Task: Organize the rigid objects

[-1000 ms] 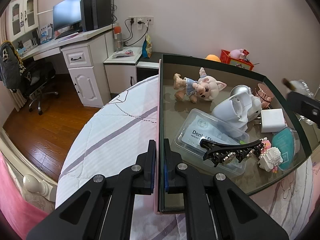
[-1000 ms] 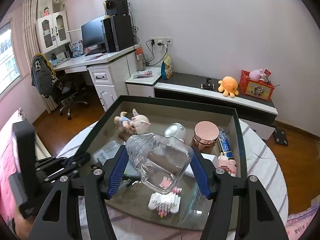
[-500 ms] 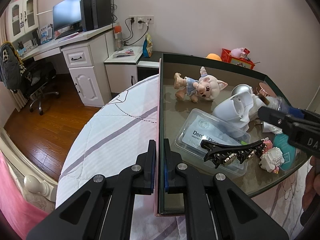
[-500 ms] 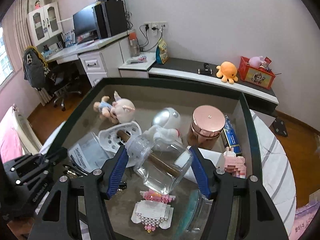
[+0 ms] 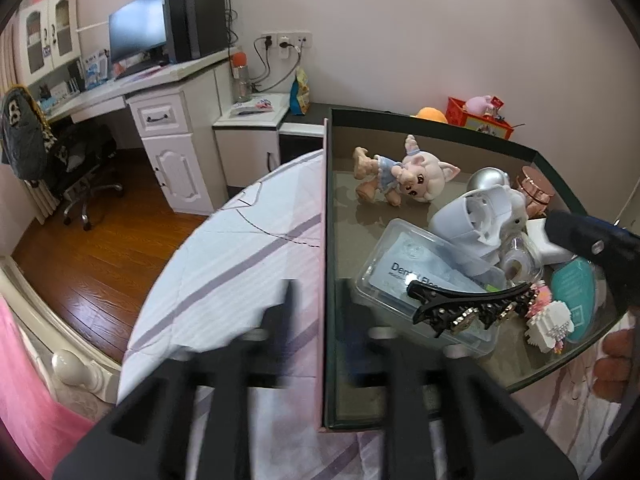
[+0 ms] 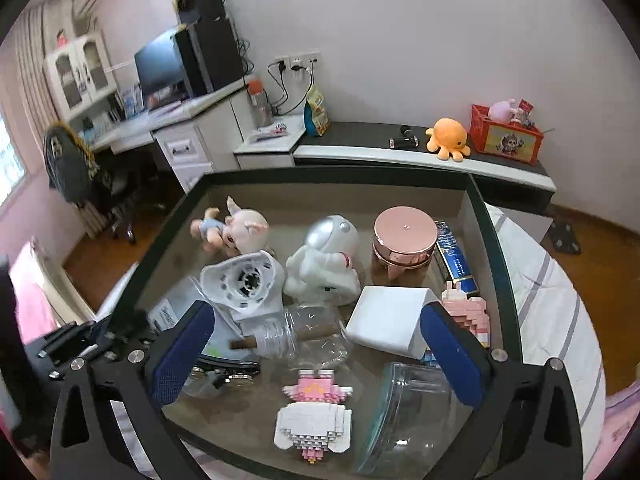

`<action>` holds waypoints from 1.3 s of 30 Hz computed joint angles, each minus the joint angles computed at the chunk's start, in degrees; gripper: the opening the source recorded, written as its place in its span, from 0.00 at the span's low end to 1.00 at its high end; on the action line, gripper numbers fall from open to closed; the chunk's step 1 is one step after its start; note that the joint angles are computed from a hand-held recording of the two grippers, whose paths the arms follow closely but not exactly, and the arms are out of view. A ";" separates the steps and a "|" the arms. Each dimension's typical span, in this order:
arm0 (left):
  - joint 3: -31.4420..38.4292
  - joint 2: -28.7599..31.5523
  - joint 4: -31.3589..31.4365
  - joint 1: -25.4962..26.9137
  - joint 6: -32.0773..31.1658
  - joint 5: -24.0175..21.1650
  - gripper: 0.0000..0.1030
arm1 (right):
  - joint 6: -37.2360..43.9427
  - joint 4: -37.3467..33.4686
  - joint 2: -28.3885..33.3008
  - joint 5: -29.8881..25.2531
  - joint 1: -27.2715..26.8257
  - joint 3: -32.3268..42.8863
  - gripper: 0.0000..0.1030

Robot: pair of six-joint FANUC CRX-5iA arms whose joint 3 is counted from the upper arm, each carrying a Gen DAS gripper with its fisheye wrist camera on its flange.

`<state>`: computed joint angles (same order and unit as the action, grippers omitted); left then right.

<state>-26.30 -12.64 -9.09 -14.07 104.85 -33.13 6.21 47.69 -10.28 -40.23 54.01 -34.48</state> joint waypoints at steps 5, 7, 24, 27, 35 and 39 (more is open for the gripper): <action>-3.33 -4.17 -1.15 0.65 0.67 4.52 1.00 | -3.52 3.11 -1.75 -0.67 0.58 -1.24 1.00; -3.06 -4.76 -1.17 0.66 -0.17 3.48 1.00 | -4.52 3.63 -2.25 -1.18 0.99 -1.42 1.00; -2.93 -21.57 -5.67 -7.70 4.92 -7.67 1.00 | -18.02 10.76 -13.90 -20.37 16.60 -5.97 1.00; -2.75 -24.30 -7.34 -10.43 7.26 -10.17 1.00 | -19.54 11.60 -15.71 -27.00 22.40 -6.38 1.00; 0.86 -28.01 -19.51 -25.10 22.06 -20.11 1.00 | -25.42 12.92 -19.11 -41.12 36.39 -7.39 1.00; 3.05 -27.16 -25.39 -33.01 29.66 -25.90 1.00 | -28.11 12.23 -19.56 -46.83 42.70 -7.73 1.00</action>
<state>-23.24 -39.80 -34.48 -47.08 134.51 -59.03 -21.91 59.92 -29.84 -87.07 96.70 -42.20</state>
